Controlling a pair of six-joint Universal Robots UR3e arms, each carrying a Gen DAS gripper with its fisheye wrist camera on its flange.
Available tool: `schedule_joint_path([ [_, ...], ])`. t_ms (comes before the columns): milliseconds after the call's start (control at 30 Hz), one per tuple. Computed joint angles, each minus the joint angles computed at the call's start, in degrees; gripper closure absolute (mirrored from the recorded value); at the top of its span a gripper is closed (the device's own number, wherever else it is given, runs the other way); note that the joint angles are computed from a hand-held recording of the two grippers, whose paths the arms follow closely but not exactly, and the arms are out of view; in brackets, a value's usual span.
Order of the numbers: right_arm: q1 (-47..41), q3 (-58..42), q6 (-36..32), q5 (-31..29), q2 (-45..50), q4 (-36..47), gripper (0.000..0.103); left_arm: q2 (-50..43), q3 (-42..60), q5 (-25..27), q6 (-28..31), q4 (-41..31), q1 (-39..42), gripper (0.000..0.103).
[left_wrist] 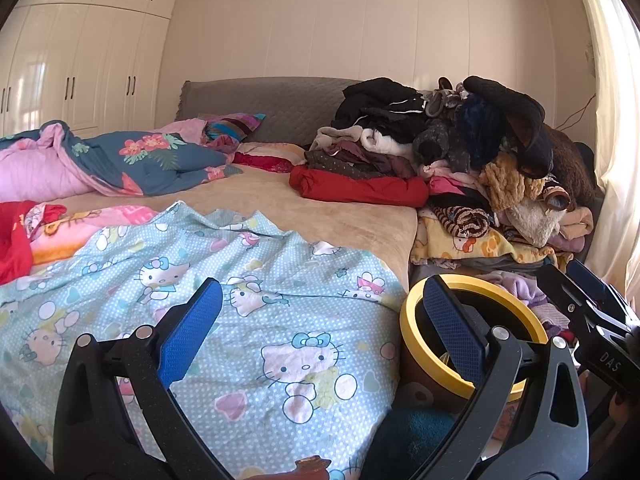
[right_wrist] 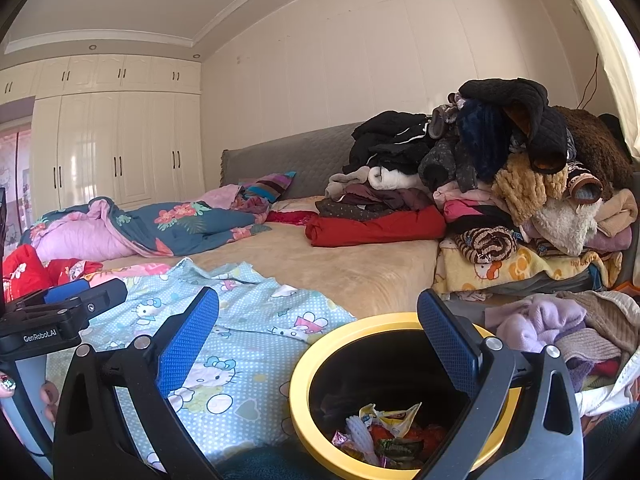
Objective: Collect trash
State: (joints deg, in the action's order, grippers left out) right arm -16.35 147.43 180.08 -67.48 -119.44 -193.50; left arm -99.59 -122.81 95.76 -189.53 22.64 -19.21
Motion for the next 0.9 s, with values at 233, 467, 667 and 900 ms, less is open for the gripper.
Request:
schedule_joint_path([
  [233, 0.17, 0.09, 0.11, -0.2, 0.24, -0.4, 0.006, -0.37, 0.18, -0.07, -0.11, 0.02, -0.22, 0.011],
  [467, -1.16, 0.48, -0.15, 0.95, -0.47, 0.01, 0.006, -0.7, 0.22, 0.2, -0.25, 0.14, -0.56, 0.011],
  [667, -1.15, 0.63, -0.12, 0.93, -0.7, -0.08, 0.006, -1.49, 0.36, 0.67, -1.01, 0.0, -1.0, 0.011],
  [900, 5.0, -5.18, 1.43, -1.62, 6.92, -1.92, 0.006, -0.81, 1.19, 3.47, -3.42, -4.6, 0.0, 0.011],
])
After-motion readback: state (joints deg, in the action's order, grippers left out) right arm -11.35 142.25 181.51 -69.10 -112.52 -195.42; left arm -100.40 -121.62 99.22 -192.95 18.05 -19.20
